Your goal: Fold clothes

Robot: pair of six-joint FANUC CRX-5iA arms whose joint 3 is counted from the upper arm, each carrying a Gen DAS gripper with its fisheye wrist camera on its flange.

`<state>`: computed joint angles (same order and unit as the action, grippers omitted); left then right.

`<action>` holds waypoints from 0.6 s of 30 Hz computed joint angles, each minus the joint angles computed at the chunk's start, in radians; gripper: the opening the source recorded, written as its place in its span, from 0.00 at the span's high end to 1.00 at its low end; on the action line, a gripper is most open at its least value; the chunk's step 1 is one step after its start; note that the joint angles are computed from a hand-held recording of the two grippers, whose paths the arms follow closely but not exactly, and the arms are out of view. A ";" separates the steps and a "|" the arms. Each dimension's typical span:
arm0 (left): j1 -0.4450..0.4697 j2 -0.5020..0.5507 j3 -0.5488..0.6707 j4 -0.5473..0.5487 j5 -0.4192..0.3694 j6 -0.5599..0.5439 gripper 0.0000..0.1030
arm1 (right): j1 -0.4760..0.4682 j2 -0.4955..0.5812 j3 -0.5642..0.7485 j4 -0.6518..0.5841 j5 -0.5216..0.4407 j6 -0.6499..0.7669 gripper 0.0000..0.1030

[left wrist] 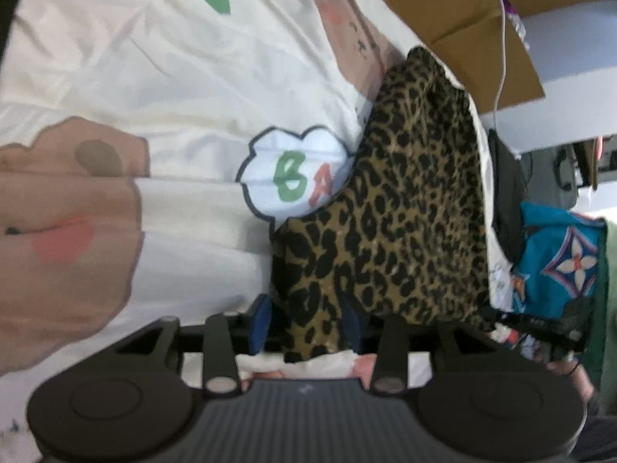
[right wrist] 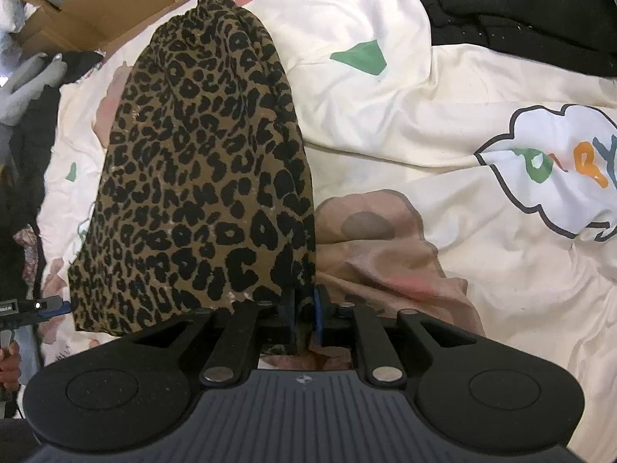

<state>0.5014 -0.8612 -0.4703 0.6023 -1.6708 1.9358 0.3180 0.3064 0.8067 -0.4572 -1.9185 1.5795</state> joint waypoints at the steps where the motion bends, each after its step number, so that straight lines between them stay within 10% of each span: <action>1: -0.009 -0.003 -0.008 -0.011 0.010 -0.002 0.58 | 0.003 -0.004 -0.009 0.007 0.007 0.008 0.84; 4: -0.013 -0.023 -0.036 -0.021 0.043 -0.048 0.57 | -0.004 -0.012 -0.036 0.007 0.025 0.011 0.60; 18: 0.234 -0.166 -0.236 0.257 0.010 -0.208 0.43 | -0.056 -0.014 -0.091 -0.147 0.065 -0.003 0.62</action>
